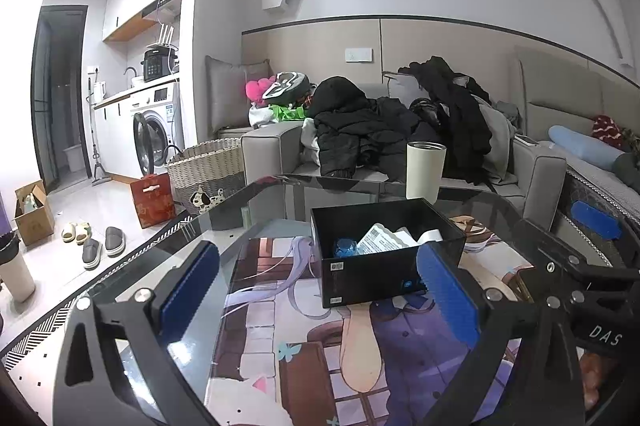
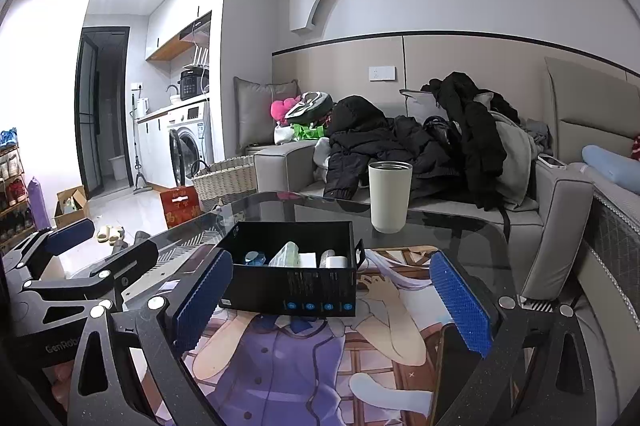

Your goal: Organize rigid objects

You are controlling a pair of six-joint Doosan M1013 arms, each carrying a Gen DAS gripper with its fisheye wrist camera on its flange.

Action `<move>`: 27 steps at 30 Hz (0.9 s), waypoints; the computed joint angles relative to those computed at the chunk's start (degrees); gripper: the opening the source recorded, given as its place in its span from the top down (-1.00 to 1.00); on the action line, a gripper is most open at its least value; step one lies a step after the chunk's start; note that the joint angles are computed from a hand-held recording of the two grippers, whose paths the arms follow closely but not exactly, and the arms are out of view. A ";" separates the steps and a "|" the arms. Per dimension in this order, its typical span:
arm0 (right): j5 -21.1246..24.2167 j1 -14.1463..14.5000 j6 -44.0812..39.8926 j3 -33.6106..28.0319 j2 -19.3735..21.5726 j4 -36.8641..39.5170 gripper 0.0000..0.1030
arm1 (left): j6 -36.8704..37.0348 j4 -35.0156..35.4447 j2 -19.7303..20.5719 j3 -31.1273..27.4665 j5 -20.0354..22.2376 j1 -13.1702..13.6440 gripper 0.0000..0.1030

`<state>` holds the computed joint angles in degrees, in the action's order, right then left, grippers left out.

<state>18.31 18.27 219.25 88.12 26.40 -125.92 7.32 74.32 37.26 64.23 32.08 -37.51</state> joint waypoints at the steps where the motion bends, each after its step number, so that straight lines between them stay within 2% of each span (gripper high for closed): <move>1: -0.04 -0.03 -0.49 -0.07 -0.04 0.47 -0.96 | -0.47 0.55 -0.01 0.05 0.23 -0.08 -0.94; 27: -0.97 0.06 -3.99 -0.59 0.14 4.60 -0.96 | 4.25 -5.88 0.38 -1.24 0.50 0.11 -0.94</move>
<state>17.34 18.33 215.26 87.53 26.54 -121.32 11.56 68.44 37.64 62.98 32.58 -37.40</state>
